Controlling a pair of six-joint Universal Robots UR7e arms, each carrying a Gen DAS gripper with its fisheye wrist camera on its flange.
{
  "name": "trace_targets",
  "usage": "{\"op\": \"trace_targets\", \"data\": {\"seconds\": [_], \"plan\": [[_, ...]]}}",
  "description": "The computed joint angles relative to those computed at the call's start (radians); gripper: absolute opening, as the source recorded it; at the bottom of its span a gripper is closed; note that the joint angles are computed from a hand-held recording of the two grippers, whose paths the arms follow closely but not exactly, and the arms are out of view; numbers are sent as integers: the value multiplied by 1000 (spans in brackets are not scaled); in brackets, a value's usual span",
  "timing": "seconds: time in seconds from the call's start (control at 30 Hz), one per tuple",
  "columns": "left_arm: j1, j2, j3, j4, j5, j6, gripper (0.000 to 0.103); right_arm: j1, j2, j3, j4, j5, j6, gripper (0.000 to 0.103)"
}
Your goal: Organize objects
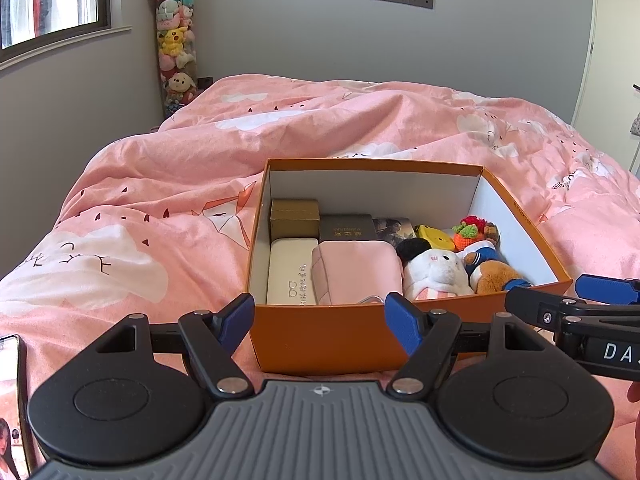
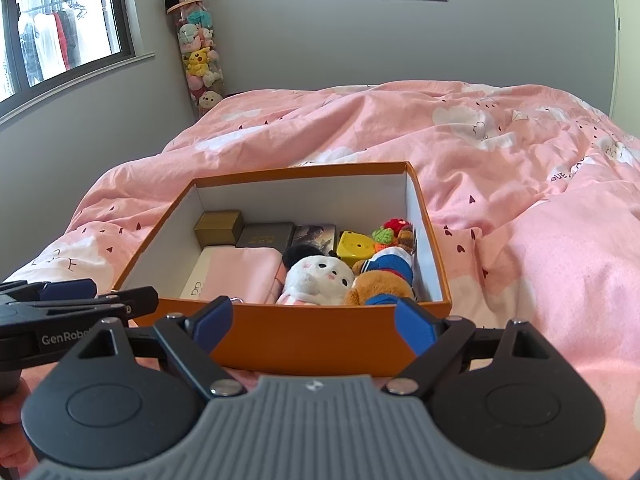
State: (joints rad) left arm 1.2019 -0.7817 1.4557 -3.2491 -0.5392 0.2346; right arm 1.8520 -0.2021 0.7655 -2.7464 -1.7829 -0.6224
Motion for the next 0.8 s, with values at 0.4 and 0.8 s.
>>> {"op": "trace_targets", "data": {"seconds": [0.4, 0.8], "plan": [[-2, 0, -1, -1, -7, 14, 85, 0, -1, 0, 10, -1, 3, 89], [-2, -2, 3, -5, -11, 22, 85, 1, 0, 2, 12, -5, 7, 89]]}}
